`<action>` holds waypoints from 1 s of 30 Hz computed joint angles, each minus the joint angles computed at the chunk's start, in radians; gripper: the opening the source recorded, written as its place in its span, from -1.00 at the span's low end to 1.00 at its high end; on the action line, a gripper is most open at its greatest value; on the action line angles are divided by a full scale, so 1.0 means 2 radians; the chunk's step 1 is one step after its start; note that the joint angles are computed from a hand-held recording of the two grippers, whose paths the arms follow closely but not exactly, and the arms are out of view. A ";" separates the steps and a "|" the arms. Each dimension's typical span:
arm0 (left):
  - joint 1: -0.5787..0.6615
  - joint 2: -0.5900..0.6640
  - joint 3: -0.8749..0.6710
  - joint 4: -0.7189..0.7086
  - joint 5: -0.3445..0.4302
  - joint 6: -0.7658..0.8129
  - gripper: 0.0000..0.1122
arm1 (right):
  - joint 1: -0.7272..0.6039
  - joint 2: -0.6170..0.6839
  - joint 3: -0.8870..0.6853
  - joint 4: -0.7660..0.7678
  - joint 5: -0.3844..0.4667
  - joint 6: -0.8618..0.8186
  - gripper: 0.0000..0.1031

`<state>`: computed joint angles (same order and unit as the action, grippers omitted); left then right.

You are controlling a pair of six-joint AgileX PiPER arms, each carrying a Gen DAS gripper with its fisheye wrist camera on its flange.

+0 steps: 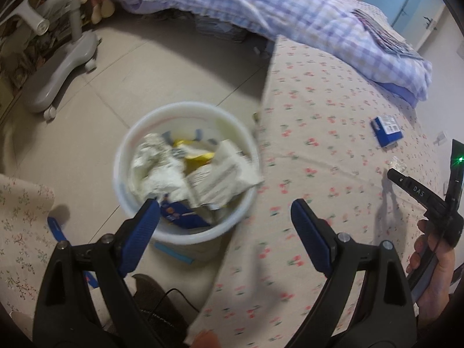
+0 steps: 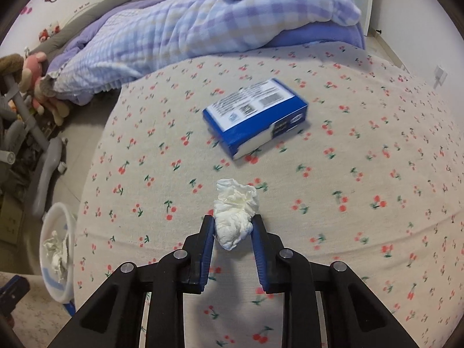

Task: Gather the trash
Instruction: 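Grasp the white tissue ball with the right gripper while the left gripper grasps the small blue box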

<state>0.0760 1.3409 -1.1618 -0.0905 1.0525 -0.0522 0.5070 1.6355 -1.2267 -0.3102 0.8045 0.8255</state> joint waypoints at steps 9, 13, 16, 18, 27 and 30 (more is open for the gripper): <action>-0.189 0.076 -0.068 0.068 -0.023 -0.071 0.63 | -0.083 -0.085 0.046 0.065 -0.005 -0.149 -0.49; -0.253 0.148 -0.144 0.110 -0.026 -0.071 0.63 | -0.150 -0.129 0.078 0.127 -0.004 -0.246 -0.49; -0.283 0.214 -0.220 0.123 -0.018 -0.055 0.63 | -0.210 -0.154 0.092 0.178 0.002 -0.323 -0.49; -0.295 0.259 -0.274 0.120 -0.010 -0.035 0.63 | -0.245 -0.165 0.096 0.203 0.007 -0.364 -0.49; -0.319 0.413 -0.474 0.118 0.024 0.030 0.63 | -0.380 -0.160 0.094 0.295 0.021 -0.488 -0.49; -0.314 0.438 -0.512 0.102 0.040 0.045 0.57 | -0.398 -0.156 0.094 0.306 0.025 -0.507 -0.49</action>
